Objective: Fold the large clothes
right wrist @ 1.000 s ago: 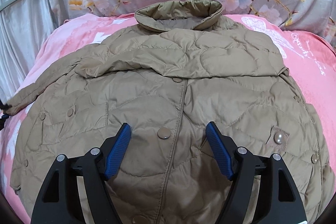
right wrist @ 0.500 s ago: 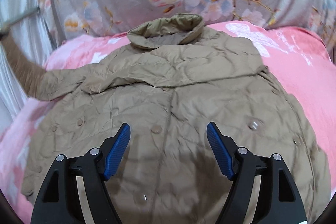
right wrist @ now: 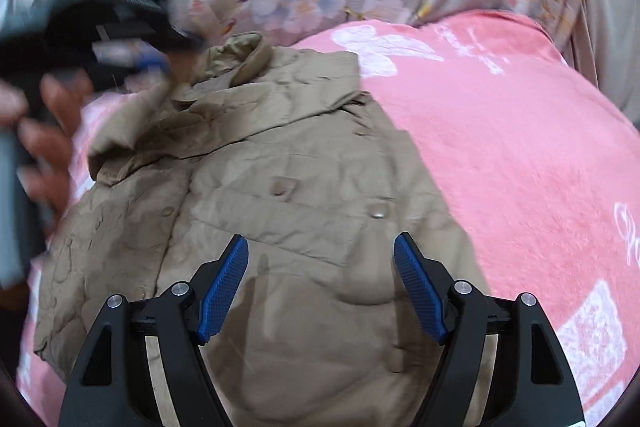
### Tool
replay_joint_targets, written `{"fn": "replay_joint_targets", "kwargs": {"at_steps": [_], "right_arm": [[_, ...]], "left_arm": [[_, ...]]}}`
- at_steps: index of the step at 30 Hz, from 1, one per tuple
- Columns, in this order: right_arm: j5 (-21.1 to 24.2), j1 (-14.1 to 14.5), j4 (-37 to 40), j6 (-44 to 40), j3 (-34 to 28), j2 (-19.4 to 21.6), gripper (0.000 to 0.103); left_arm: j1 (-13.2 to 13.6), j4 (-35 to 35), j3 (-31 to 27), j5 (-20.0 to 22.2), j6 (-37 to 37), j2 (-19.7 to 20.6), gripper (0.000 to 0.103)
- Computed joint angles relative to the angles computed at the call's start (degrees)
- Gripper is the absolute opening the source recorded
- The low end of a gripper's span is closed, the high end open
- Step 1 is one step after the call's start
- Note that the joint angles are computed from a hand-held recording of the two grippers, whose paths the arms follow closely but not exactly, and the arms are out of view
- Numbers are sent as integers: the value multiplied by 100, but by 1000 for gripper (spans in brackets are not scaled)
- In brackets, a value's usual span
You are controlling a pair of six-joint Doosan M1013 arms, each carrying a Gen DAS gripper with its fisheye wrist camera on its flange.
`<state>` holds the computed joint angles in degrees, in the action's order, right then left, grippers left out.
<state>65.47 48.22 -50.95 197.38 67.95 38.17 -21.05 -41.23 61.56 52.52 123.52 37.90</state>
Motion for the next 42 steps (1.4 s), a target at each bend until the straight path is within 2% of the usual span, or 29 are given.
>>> {"fn": "replay_joint_targets", "kwargs": {"at_steps": [2, 5, 8, 11, 14, 16, 19, 21, 22, 23, 24, 25, 26, 28, 31, 34, 37, 39, 42], "right_arm": [[-97, -34, -45, 81, 92, -71, 73], [-257, -105, -130, 119, 157, -151, 74], [-660, -260, -201, 190, 233, -258, 74], [-1152, -465, -198, 303, 226, -277, 74], [-1410, -694, 180, 97, -9, -141, 74], [-1692, -837, 509, -141, -154, -39, 74], [-1788, -1003, 1066, -622, -475, 183, 75], [-1670, -1062, 1333, -940, -714, 350, 75], [-1621, -1079, 1402, -1088, -810, 413, 67], [-1517, -1098, 1497, -1361, -965, 492, 39], [-1271, -1110, 1610, -1645, -1144, 561, 18], [-1178, -1118, 1601, -1812, -1199, 553, 3], [-1271, -1109, 1326, -1691, -1137, 470, 3], [-1264, -1047, 555, -1323, -1026, 283, 3], [-1010, -986, -173, -1188, -997, 125, 3], [-427, -1051, 160, -1716, -1243, 294, 2], [-126, -1142, 731, -1982, -1327, 503, 2], [-214, -1203, 1056, -1952, -1215, 571, 2], [-304, -1230, 1174, -1952, -1130, 632, 3]], "left_arm": [[57, -371, 186, -134, -23, -15, 70], [344, -1202, 268, 230, 294, -15, 77], [578, -1538, 334, -45, 325, -67, 83], [811, -1375, 112, -223, -160, 64, 83], [1072, -1079, -147, -375, -1012, 283, 82], [1251, -1042, -438, -150, -1637, 541, 80], [1460, -1249, -791, 251, -2391, 908, 73], [1513, -1400, -959, 386, -2644, 1087, 69], [1509, -1347, -1004, 391, -2703, 1125, 65], [1483, -1232, -1088, 400, -2692, 1165, 63], [1447, -1084, -1142, 386, -2652, 1181, 59], [1428, -988, -1187, 378, -2628, 1192, 48], [1418, -911, -1273, 393, -2635, 1226, 40], [1431, -940, -1450, 409, -2729, 1304, 34], [1424, -738, -1617, 295, -2857, 1364, 33], [1316, -55, -1737, 238, -2968, 1395, 29], [1230, 473, -1535, -56, -2997, 1308, 24], [1178, 804, -1422, -243, -2978, 1276, 18], [1132, 1035, -1263, -497, -2768, 1207, 16]]}}
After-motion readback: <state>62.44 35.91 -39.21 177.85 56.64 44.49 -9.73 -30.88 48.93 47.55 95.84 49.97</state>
